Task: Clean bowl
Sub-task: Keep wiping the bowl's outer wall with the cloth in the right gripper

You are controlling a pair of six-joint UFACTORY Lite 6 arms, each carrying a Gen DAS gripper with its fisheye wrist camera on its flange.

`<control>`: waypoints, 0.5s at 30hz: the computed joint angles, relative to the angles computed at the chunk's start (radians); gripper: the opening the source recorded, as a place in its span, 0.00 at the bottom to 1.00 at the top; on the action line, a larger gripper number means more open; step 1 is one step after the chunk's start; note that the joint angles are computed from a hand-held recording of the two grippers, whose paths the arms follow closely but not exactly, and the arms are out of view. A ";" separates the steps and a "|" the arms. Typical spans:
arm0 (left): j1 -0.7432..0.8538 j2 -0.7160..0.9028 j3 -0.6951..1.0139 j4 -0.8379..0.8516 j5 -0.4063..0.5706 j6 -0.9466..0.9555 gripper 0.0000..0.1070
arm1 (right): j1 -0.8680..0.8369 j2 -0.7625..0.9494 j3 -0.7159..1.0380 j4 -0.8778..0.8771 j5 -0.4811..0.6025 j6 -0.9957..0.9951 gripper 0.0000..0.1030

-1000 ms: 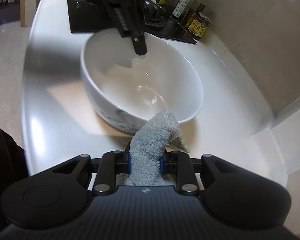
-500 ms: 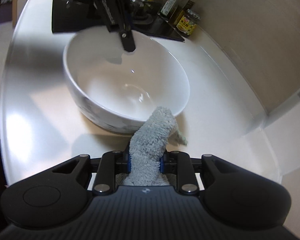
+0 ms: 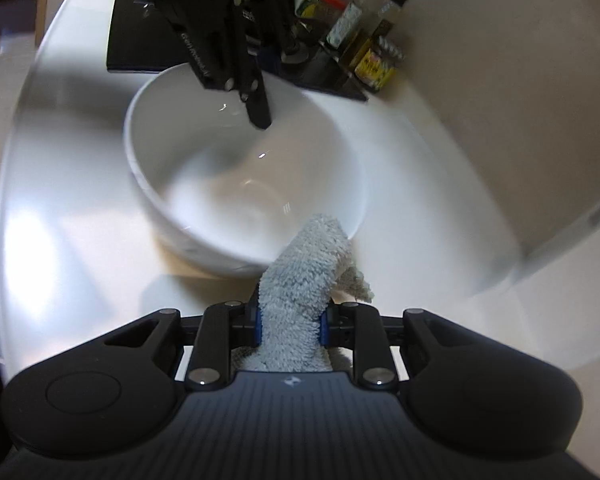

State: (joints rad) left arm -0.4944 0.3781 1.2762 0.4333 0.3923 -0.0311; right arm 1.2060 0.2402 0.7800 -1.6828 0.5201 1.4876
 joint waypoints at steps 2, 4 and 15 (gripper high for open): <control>0.012 0.025 0.033 -0.049 -0.007 0.077 0.20 | -0.008 -0.003 0.006 0.003 0.009 -0.071 0.20; 0.018 0.050 0.060 -0.065 -0.002 0.033 0.20 | -0.007 -0.008 0.005 0.016 0.004 -0.095 0.20; -0.058 0.001 0.021 0.150 0.146 -0.575 0.21 | 0.128 0.010 0.002 0.072 0.023 0.089 0.20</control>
State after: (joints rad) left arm -0.5526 0.3794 1.2976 0.5831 0.5386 -0.6061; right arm 1.3338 0.2499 0.7824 -1.6105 0.5429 1.5769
